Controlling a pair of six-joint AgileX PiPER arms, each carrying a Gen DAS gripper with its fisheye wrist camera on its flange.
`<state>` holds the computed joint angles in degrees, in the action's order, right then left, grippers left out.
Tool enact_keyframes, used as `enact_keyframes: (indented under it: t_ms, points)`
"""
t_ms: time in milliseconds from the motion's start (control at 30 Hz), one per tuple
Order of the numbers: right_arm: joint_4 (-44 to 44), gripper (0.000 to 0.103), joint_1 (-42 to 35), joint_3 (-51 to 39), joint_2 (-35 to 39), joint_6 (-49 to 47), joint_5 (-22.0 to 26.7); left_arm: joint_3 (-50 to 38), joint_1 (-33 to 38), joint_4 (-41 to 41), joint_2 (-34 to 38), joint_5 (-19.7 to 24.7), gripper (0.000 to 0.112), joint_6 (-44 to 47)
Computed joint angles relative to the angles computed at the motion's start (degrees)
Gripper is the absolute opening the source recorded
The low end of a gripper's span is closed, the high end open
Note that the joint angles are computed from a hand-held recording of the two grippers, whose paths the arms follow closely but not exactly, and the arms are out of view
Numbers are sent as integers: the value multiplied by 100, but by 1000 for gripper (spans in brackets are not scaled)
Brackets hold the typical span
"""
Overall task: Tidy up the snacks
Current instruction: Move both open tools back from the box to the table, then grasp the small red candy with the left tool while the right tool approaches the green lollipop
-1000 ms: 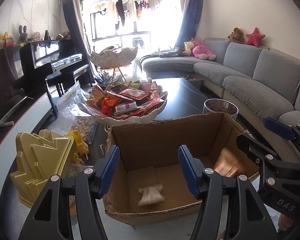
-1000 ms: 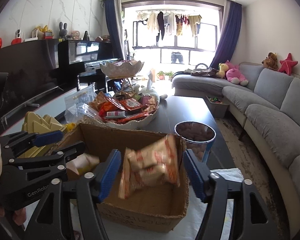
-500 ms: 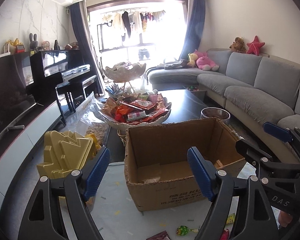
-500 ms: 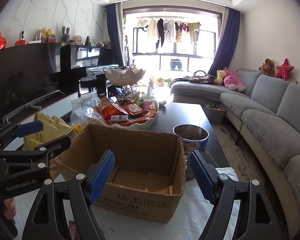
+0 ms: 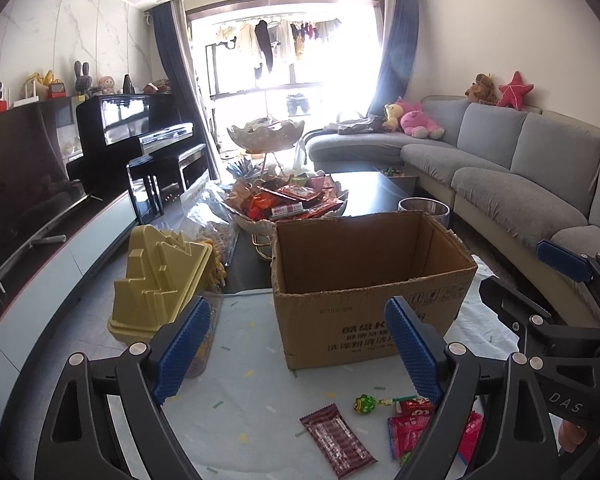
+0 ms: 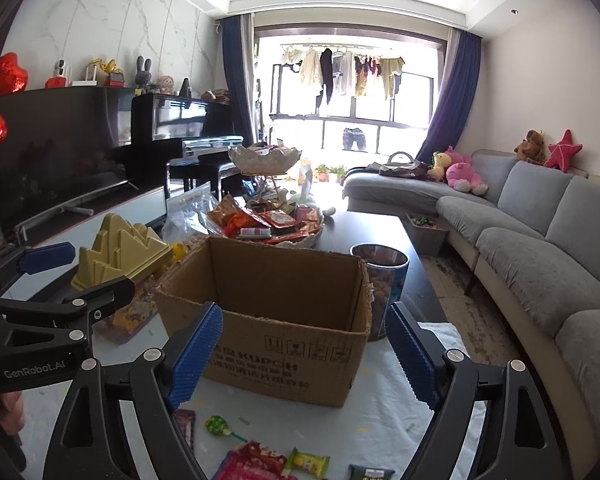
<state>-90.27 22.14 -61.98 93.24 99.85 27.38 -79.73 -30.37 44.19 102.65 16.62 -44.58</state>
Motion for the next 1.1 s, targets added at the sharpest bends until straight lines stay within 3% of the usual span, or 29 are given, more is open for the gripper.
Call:
enact_keyframes:
  t_ms: [133, 433, 800, 1100]
  points:
    - [81, 84, 132, 256, -155, 100, -23, 521, -63, 777, -346, 1, 92, -833]
    - [223, 84, 492, 825, -503, 378, 125, 1409, -221, 1444, -982, 65, 95, -1671]
    - [513, 84, 1037, 1427, -775, 530, 479, 2247, -399, 1611, -1438, 219, 97, -1969]
    - [638, 84, 1680, 1861, -685, 820, 1186, 3027, -340, 1711, -1536, 12, 97, -2167]
